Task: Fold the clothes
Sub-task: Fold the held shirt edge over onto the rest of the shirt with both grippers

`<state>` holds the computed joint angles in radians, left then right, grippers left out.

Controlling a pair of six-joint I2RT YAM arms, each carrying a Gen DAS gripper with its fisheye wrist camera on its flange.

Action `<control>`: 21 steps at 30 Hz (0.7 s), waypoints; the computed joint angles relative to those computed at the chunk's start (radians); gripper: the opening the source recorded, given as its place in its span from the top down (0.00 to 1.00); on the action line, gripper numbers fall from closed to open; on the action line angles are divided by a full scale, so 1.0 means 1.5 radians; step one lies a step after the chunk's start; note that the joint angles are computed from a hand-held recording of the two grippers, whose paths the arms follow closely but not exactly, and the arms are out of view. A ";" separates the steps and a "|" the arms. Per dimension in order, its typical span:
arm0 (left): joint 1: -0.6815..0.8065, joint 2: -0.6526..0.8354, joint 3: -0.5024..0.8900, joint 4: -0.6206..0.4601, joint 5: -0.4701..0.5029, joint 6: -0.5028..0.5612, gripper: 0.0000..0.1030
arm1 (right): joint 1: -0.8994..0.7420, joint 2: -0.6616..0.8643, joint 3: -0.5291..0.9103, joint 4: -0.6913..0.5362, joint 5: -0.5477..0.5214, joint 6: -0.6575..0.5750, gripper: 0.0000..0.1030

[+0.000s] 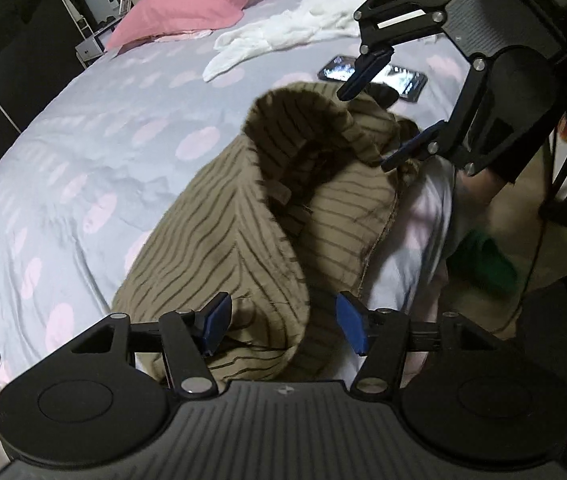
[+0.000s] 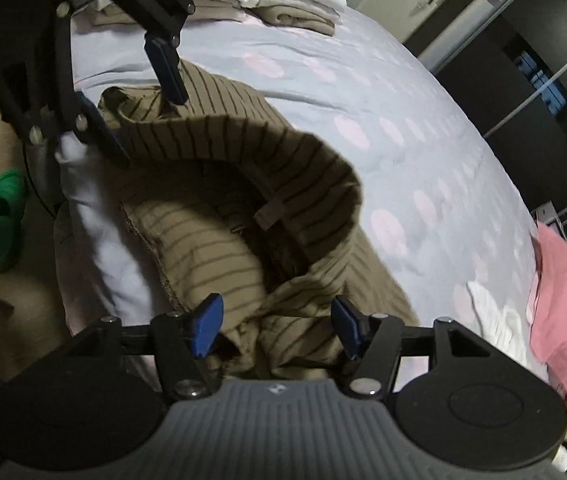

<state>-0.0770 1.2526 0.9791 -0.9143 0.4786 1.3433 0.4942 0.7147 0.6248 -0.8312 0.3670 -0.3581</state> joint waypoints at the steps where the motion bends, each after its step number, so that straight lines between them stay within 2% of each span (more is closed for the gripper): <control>1: -0.010 -0.008 -0.016 0.021 -0.009 -0.012 0.52 | 0.019 0.004 -0.011 0.011 0.026 0.008 0.39; 2: -0.016 -0.011 -0.024 0.036 -0.015 -0.018 0.54 | 0.032 0.008 -0.022 0.026 0.049 0.011 0.40; 4: -0.028 -0.013 -0.039 0.064 -0.028 -0.031 0.71 | 0.034 0.017 -0.038 0.051 0.079 0.026 0.43; 6: -0.032 0.003 -0.028 0.066 -0.036 -0.046 0.81 | 0.018 0.023 -0.036 0.052 0.067 0.035 0.62; 7: -0.028 0.015 -0.015 0.057 -0.033 -0.051 0.86 | 0.007 0.024 -0.032 0.049 0.057 0.036 0.74; 8: -0.021 0.026 0.001 0.043 -0.027 -0.054 0.88 | -0.003 0.023 -0.024 0.041 0.042 0.034 0.81; 11: 0.013 0.056 0.057 -0.021 0.006 -0.036 0.96 | -0.053 0.008 0.016 -0.003 -0.034 0.022 0.93; 14: 0.042 0.091 0.123 -0.096 0.030 0.002 0.99 | -0.150 0.013 0.082 -0.066 -0.153 -0.007 0.95; 18: 0.076 0.161 0.242 -0.231 0.063 0.055 1.00 | -0.376 0.068 0.193 -0.192 -0.372 -0.133 0.95; 20: 0.087 0.212 0.313 -0.311 0.065 0.113 1.00 | -0.467 0.126 0.238 -0.252 -0.427 -0.219 0.95; 21: 0.089 0.237 0.346 -0.346 0.056 0.143 1.00 | -0.494 0.150 0.250 -0.273 -0.432 -0.252 0.95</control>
